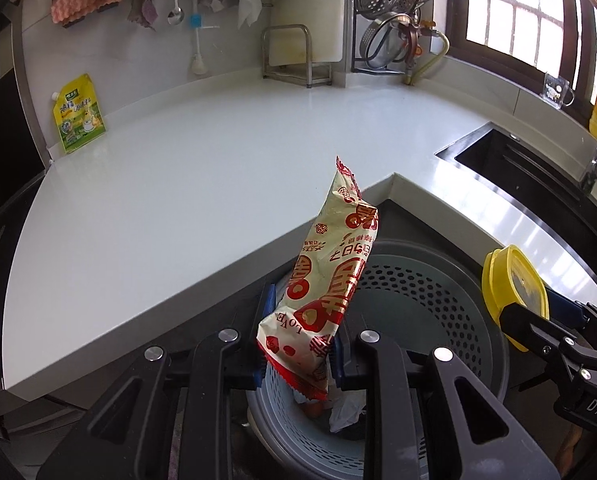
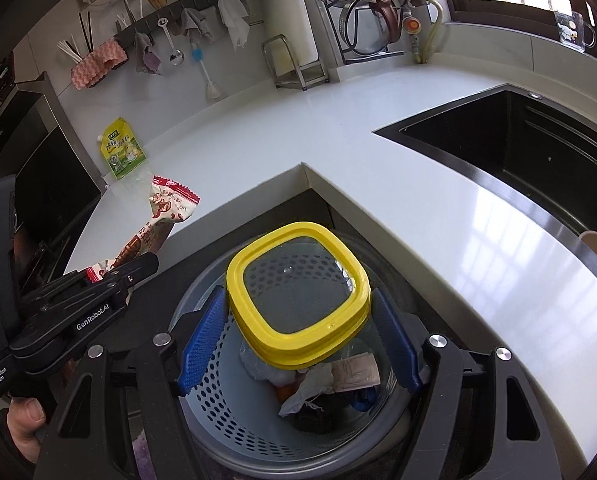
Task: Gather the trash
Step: 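Carry the wrapper in the left tool and yellow ring in the right tool over the bin, then open both tools to drop the wrapper and yellow ring into the bin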
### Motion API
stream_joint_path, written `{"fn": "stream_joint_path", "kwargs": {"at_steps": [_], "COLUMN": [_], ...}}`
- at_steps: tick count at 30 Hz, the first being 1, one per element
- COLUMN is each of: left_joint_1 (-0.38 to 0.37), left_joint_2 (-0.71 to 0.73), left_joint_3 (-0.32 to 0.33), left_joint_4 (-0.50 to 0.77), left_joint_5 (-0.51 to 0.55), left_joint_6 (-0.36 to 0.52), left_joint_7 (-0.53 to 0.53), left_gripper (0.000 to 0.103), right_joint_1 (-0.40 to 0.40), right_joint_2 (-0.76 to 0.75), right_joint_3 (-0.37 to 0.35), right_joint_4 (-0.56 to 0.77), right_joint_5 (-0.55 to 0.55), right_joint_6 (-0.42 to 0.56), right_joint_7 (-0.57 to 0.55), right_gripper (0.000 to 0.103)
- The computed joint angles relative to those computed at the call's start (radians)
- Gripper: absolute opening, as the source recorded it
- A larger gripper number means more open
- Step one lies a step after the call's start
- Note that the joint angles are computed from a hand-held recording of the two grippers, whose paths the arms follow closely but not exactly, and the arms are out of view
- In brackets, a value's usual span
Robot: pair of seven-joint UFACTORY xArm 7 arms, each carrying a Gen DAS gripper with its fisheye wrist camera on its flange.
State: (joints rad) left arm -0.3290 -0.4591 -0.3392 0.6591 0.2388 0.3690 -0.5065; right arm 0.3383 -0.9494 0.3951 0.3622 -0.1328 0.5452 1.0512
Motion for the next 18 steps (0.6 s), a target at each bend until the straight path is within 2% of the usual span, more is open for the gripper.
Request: {"fn": "stream_joint_path", "kwargs": {"at_steps": [18], "left_joint_1": [-0.026], "left_joint_2": [0.025], "left_joint_3": [0.019], "left_joint_4": [-0.002], "left_joint_5": [-0.02], "left_joint_6": [0.026], "left_joint_7": [0.012], "left_gripper": [0.026], "right_joint_1": [0.017], "right_joint_2": [0.056], "right_joint_3": [-0.007], "right_joint_4": [0.0], "right_joint_5": [0.0], "right_joint_6": [0.004], "right_joint_7": [-0.001], "right_gripper": [0.071]}}
